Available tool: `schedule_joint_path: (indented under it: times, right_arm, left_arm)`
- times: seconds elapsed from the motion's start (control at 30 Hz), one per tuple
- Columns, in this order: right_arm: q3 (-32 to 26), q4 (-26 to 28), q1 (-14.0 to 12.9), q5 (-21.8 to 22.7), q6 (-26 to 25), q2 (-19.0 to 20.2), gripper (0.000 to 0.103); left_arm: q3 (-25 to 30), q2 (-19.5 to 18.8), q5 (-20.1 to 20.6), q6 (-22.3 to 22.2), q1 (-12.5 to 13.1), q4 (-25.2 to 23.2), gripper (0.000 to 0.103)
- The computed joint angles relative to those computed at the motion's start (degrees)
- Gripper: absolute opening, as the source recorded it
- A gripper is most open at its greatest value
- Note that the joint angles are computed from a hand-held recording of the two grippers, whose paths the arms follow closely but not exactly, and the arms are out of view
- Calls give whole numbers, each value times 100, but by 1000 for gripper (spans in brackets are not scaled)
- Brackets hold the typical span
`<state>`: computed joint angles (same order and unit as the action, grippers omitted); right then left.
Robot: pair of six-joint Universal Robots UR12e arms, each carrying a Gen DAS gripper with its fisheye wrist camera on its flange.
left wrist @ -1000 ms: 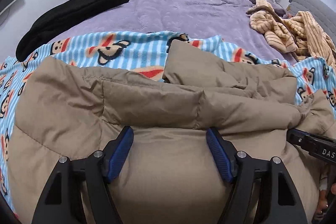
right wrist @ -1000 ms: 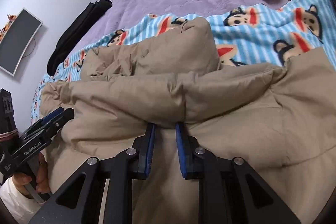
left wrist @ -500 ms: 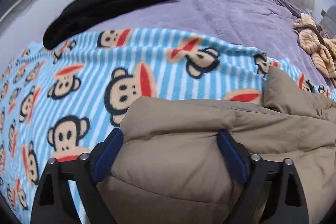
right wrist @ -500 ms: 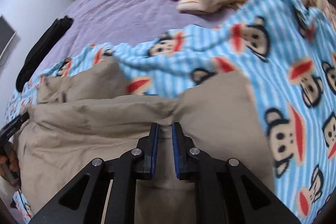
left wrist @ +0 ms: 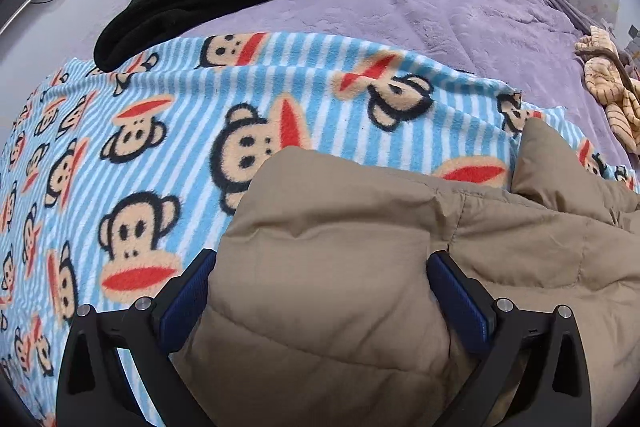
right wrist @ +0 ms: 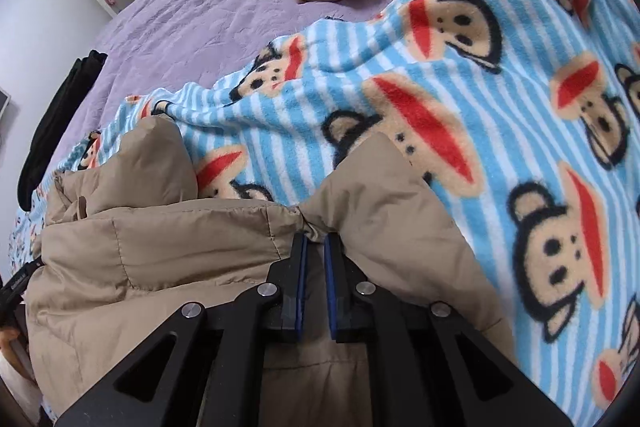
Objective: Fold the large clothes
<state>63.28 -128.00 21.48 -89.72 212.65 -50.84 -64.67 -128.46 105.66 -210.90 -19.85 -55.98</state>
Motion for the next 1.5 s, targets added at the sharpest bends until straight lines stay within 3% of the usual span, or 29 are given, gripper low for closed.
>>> schedule_joint_path:
  times: [0.1,0.27,0.4,0.6,0.87,1.0,1.13,1.4,1.5]
  right_arm:
    - [-17,147,106,-270,-103,-90,10]
    - [554,-302,203,-237,201,-539,14]
    - [951,-370,316,-279,271,-873,45]
    - [1656,-461,396,216,720,-1393,46]
    - [2287,-544,380,705,1039,-1814,55]
    - [2458,-608,354,899,1029,-1921,65]
    - [2603,-652,346,986,1002,-2008,68]
    - [2843,-774,380,1037,1427,-2160,69]
    - [2959,-1006,390,1246,1761,-2173,81]
  left_arm:
    - [-199,211,-35,-22,-35,-81,103]
    - [-575,583,-147,-69,-136,-129,103]
    - [-862,846,-226,-191,-288,-253,103]
    - [-1124,1123,-309,-422,-511,-555,103]
    - [-1267,1305,-139,-740,-757,-748,103]
    - [-1296,1329,-54,-768,-864,-850,103]
    - [-1393,1370,-131,-847,-901,-830,103]
    - [-1650,1496,-504,-750,-820,-645,103]
    - [-1742,1556,-553,-663,-783,-575,103]
